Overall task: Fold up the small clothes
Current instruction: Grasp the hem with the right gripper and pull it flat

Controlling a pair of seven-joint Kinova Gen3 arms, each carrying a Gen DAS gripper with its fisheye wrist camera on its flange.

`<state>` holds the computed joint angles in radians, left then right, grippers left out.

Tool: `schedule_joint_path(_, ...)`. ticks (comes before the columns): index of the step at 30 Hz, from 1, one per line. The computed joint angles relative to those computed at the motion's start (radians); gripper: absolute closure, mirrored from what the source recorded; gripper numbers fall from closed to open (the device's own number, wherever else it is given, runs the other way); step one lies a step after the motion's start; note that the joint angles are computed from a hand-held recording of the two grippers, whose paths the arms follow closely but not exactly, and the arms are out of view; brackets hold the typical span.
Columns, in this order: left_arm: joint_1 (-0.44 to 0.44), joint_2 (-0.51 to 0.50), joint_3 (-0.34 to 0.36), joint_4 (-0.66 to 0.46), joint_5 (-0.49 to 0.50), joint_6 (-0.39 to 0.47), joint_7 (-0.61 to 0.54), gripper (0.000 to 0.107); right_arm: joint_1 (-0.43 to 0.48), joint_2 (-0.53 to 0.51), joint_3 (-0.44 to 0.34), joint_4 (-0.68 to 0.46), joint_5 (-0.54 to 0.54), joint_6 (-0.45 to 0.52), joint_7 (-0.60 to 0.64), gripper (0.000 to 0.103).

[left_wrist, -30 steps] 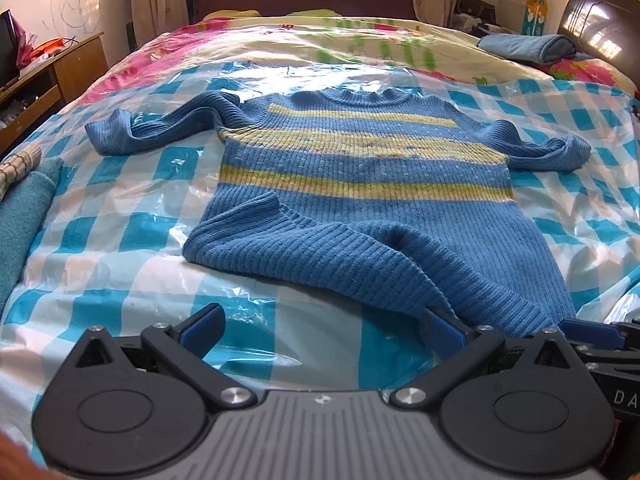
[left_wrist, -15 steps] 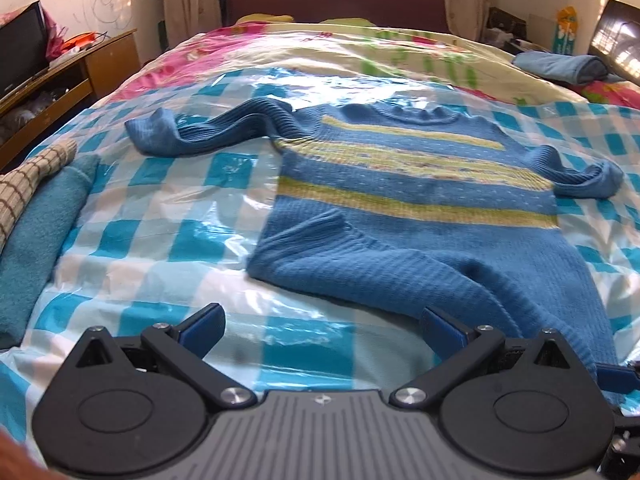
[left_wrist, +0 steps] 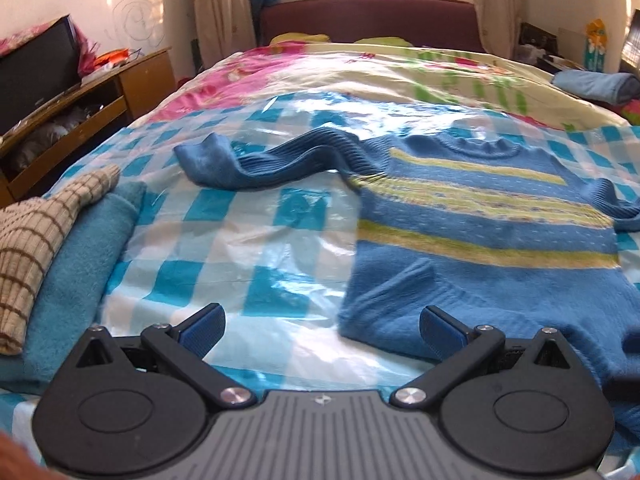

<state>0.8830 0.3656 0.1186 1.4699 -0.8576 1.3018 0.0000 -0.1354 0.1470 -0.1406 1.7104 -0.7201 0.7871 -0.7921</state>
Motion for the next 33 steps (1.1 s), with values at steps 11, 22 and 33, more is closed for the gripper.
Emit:
schedule_joint_path(11,-0.090,-0.062,0.007,0.116,0.024,-0.131,0.038,0.004,-0.123,0.388,-0.071,-0.425,0.228,0.065,-0.157,0.056)
schedule_joint_path(22,-0.104,-0.127,0.028,0.179,-0.024,-0.110,0.088,0.004,-0.074,0.456,-0.169,-0.525,0.143,0.278,-0.196,0.097)
schedule_joint_path(33,-0.166,-0.159,0.076,0.195,-0.016,-0.115,0.065,0.004,-0.126,0.326,-0.165,-0.319,0.071,0.268,-0.077,0.084)
